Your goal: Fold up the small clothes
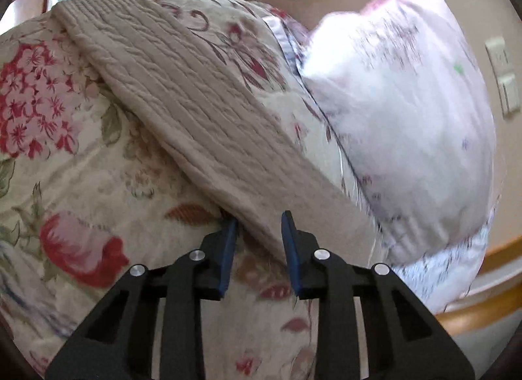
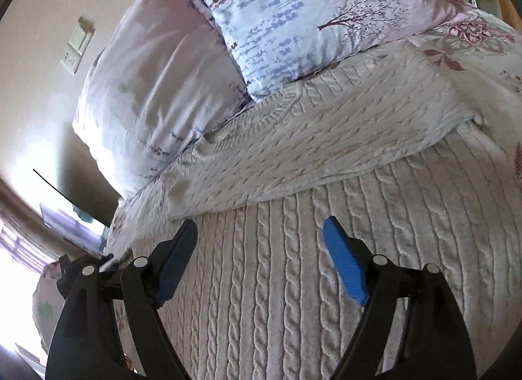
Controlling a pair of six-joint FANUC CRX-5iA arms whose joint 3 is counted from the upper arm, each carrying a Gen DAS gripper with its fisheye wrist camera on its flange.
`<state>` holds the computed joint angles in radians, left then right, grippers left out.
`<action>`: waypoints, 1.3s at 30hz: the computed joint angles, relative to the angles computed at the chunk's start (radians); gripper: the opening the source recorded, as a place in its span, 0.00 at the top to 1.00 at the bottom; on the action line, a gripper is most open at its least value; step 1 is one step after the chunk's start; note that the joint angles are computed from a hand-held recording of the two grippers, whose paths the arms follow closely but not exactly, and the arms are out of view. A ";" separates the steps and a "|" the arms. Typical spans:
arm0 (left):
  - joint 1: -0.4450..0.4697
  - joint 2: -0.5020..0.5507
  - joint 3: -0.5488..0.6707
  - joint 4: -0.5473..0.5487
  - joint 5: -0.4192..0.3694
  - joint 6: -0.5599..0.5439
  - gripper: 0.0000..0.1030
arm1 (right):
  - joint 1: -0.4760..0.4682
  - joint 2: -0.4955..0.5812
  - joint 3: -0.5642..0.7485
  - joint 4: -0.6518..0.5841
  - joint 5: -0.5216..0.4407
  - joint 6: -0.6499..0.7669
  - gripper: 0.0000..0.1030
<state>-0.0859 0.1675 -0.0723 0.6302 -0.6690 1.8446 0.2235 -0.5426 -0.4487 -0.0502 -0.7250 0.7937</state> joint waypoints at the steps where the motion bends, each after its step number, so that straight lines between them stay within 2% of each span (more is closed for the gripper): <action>1: 0.005 0.002 -0.003 0.005 0.011 0.004 0.74 | 0.004 -0.004 -0.003 0.005 -0.002 -0.002 0.22; 6: 0.013 0.025 0.031 -0.037 0.015 0.059 0.91 | 0.013 -0.016 -0.019 0.035 0.005 -0.030 0.22; 10: -0.013 0.018 0.062 -0.071 0.050 0.049 0.93 | 0.009 -0.020 -0.025 0.038 0.014 -0.019 0.22; 16: -0.135 0.057 0.156 0.042 0.112 -0.179 0.93 | 0.012 -0.035 -0.038 0.065 0.029 -0.033 0.22; 19: -0.239 0.107 0.199 0.175 0.140 -0.378 0.93 | 0.005 -0.046 -0.044 0.068 0.028 -0.034 0.22; 21: -0.307 0.152 0.232 0.243 0.144 -0.489 0.93 | -0.003 -0.051 -0.044 0.063 0.025 -0.032 0.22; 23: -0.366 0.215 0.288 0.253 0.123 -0.543 0.93 | -0.011 -0.057 -0.046 0.061 0.019 -0.031 0.22; 24: -0.386 0.251 0.328 0.228 0.092 -0.531 0.92 | -0.016 -0.060 -0.048 0.061 0.014 -0.031 0.22; 27: -0.417 0.379 0.487 0.118 -0.086 -0.420 0.90 | -0.037 -0.067 -0.044 0.055 -0.007 -0.016 0.22; 29: -0.423 0.399 0.483 0.135 -0.112 -0.410 0.81 | -0.055 -0.074 -0.045 0.057 -0.015 -0.007 0.22; 31: -0.419 0.377 0.422 0.176 -0.088 -0.418 0.59 | -0.070 -0.076 -0.046 0.059 -0.017 -0.003 0.22; 33: -0.409 0.341 0.355 0.219 -0.041 -0.411 0.52 | -0.090 -0.068 -0.038 0.038 -0.018 0.018 0.22; 38: -0.361 0.269 0.245 0.230 0.051 -0.296 0.54 | -0.119 -0.046 -0.015 -0.023 -0.015 0.083 0.22; 39: -0.348 0.260 0.230 0.232 0.063 -0.272 0.59 | -0.122 -0.044 -0.013 -0.032 -0.016 0.092 0.22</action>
<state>-0.4343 0.4279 0.1573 0.8622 -0.6062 1.5721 0.1020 -0.5867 -0.4620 -0.0820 -0.7412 0.8859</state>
